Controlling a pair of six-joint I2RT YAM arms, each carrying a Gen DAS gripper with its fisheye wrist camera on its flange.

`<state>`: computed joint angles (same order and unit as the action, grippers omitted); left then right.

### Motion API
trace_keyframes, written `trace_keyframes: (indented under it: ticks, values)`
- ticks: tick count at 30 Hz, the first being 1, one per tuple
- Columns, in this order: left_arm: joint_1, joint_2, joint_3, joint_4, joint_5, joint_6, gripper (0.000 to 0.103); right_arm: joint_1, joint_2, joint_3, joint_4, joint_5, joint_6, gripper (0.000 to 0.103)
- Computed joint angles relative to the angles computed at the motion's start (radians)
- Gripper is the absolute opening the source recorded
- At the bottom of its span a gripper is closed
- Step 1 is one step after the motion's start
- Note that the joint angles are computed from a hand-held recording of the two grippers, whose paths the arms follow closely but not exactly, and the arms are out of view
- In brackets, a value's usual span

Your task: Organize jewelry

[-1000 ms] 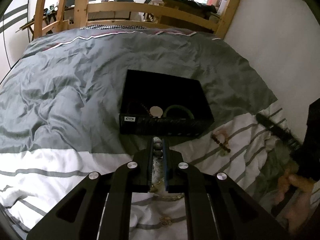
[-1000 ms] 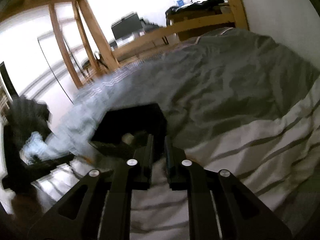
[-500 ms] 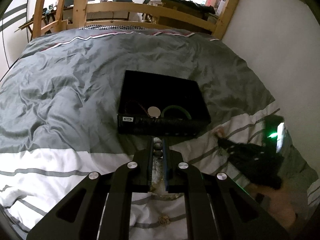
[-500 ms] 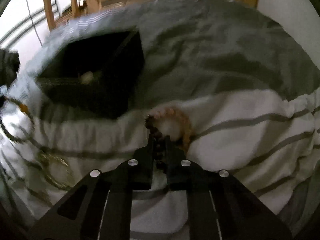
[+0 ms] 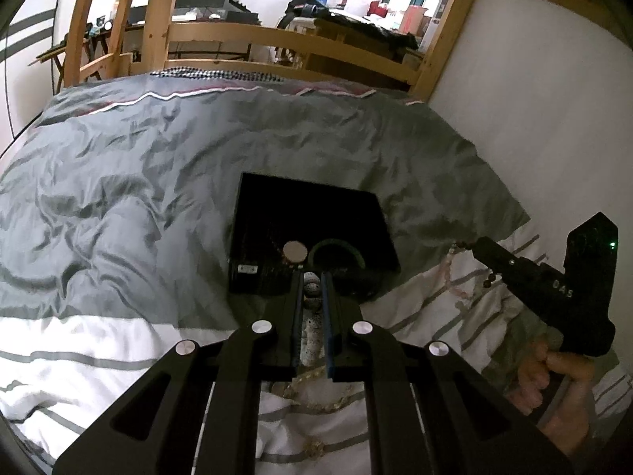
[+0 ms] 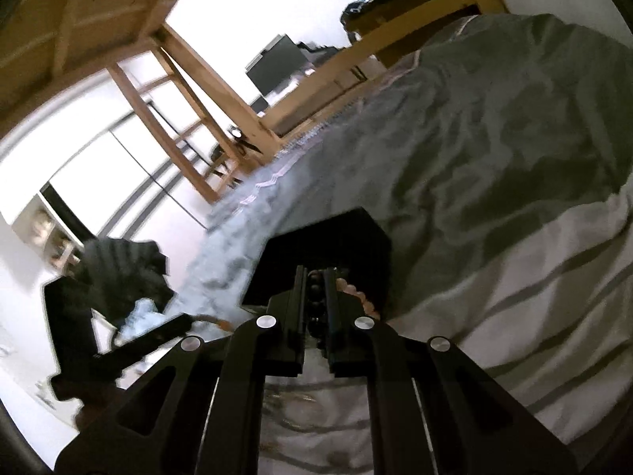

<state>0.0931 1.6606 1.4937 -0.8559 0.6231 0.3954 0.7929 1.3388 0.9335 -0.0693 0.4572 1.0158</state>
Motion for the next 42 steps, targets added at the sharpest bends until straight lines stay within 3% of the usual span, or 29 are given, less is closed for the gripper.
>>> trace_keyframes:
  ticks: [16, 28, 38, 41, 42]
  values:
    - [-0.043, 0.093, 0.177, -0.004, 0.016, -0.027, 0.007, -0.086, 0.141, 0.177, 0.049, -0.160, -0.136, 0.009]
    - [-0.104, 0.311, 0.399, -0.022, -0.070, -0.055, 0.007, -0.190, 0.324, 0.281, 0.152, -0.353, -0.158, 0.009]
    - [-0.106, 0.426, 0.486, -0.067, -0.109, -0.072, 0.008, -0.218, 0.429, 0.312, 0.142, -0.405, -0.141, 0.010]
    - [-0.113, 0.409, 0.451, -0.026, -0.155, -0.078, 0.012, -0.217, 0.441, 0.310, 0.140, -0.407, -0.126, 0.010]
    - [-0.113, 0.400, 0.436, -0.011, -0.162, -0.079, 0.020, -0.215, 0.439, 0.307, 0.143, -0.403, -0.124, 0.011]
